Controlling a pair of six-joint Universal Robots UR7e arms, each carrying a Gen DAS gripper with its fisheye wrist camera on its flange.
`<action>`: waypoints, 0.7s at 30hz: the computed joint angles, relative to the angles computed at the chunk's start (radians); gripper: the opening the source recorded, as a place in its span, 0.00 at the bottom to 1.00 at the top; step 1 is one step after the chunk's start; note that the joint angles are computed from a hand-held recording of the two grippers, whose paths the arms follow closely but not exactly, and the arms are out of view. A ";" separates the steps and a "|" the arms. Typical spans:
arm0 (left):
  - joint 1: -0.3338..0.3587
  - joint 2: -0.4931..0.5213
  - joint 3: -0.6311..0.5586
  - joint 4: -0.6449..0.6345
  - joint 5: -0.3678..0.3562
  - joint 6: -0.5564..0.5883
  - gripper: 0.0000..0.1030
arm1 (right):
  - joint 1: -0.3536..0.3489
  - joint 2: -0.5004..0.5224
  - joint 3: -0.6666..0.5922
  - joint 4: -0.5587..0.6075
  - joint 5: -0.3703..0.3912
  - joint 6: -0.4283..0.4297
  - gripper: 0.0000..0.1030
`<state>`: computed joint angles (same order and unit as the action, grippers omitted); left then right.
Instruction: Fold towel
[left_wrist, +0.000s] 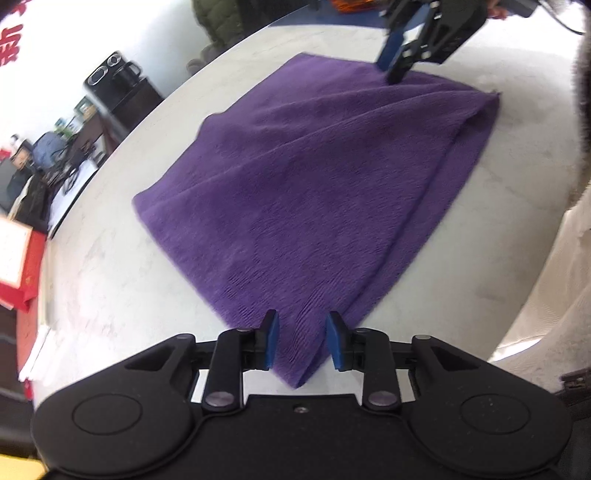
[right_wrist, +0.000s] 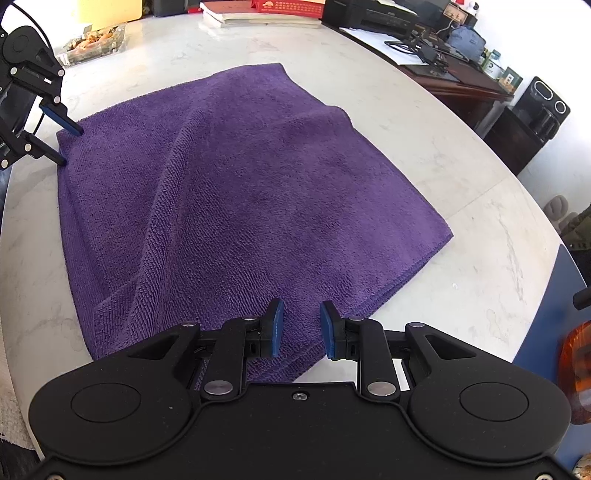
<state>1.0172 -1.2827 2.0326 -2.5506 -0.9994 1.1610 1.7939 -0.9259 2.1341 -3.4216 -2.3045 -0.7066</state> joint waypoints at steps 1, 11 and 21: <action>-0.001 0.003 0.003 -0.026 0.016 -0.003 0.26 | 0.000 0.001 0.000 -0.001 -0.001 0.000 0.22; -0.029 -0.033 0.030 0.076 -0.035 0.070 0.26 | 0.001 0.000 0.001 -0.005 -0.001 0.003 0.22; -0.040 -0.013 0.054 0.011 -0.022 0.152 0.26 | 0.002 -0.003 0.007 -0.009 0.001 0.006 0.22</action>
